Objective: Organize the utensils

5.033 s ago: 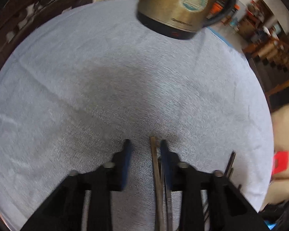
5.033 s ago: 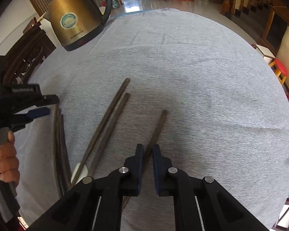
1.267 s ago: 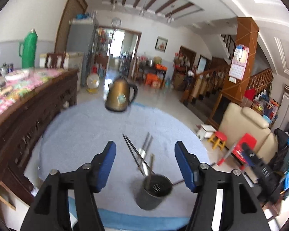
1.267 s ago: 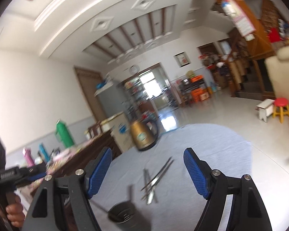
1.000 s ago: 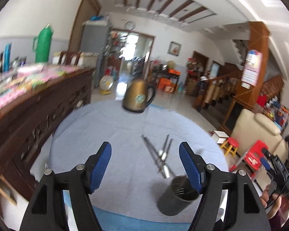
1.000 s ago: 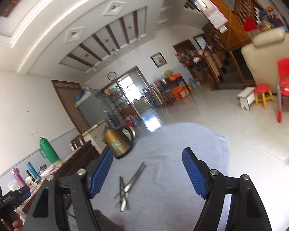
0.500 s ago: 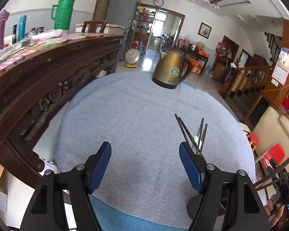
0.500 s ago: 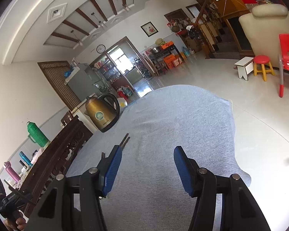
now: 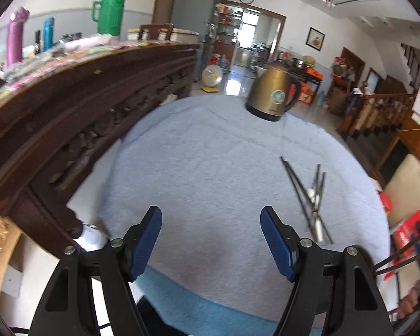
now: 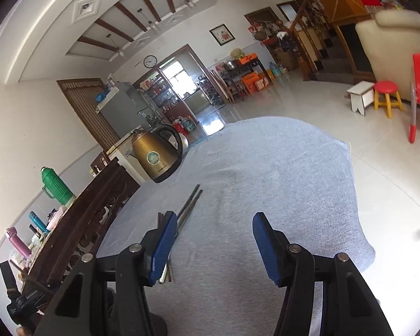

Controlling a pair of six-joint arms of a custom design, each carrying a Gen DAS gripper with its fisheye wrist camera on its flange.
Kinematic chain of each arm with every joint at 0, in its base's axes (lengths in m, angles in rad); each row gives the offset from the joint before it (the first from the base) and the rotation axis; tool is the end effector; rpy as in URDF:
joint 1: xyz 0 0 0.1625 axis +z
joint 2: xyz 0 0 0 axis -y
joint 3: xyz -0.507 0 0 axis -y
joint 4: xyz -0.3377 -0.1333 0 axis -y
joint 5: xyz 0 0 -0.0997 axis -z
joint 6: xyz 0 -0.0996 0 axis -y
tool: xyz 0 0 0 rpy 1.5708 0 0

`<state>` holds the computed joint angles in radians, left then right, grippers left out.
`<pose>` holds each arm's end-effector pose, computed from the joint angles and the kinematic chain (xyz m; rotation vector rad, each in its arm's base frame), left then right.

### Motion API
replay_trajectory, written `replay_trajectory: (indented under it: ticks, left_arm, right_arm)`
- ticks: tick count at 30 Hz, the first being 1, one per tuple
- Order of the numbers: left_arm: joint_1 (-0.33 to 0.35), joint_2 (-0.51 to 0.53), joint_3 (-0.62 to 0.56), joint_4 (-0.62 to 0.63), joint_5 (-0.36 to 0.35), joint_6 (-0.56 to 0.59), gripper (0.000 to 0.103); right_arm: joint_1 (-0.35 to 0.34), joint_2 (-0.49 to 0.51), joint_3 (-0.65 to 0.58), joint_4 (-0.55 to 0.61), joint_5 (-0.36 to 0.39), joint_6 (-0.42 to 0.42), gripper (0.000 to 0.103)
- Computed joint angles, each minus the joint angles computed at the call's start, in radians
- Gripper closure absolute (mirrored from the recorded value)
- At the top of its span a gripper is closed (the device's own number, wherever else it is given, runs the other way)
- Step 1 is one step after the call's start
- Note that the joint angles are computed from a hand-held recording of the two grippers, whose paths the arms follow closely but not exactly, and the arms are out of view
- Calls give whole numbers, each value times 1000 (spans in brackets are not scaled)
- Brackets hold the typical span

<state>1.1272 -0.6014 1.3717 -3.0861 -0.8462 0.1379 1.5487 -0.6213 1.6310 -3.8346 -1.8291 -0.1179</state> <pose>-0.1566 -0.7939 0.2270 0.3391 2.3430 -1.0395 0.0920 -0.7167 0.2365 -0.1067 -2.3216 1.6515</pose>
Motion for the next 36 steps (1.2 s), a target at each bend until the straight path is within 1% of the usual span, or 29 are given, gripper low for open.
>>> replay_trajectory:
  ticks: [3,9,11,14,19,26,29,33,36]
  left_arm:
    - [-20,3,27,-44,77,53,30]
    - [-61,-33,113,-107,167,79,29]
    - [-78,-38,142,-163,210,110,29]
    - [-110,-37,175,-259,284,188,29]
    - [-151,-55,244,-399,300,273,29]
    - [-194,-60,291,-554,325,399,28]
    - [-208,-57,295,-584,331,434,27]
    - [-225,-44,294,-622,340,496,26]
    - [-233,-32,283,-614,349,516,25]
  right_arm:
    - [25,-1,16,-27,-18,-32,43]
    - [70,-9,76,-88,-39,-79,43]
    - [88,-11,96,-107,-43,-92,43]
    - [107,-15,131,-136,-33,-105,41]
    - [138,-17,169,-144,-9,-118,40]
    - [183,-2,195,-139,10,-147,40]
    - [200,6,199,-130,13,-163,40]
    - [223,24,184,-114,-18,-199,40]
    - [233,34,177,-128,-37,-225,39]
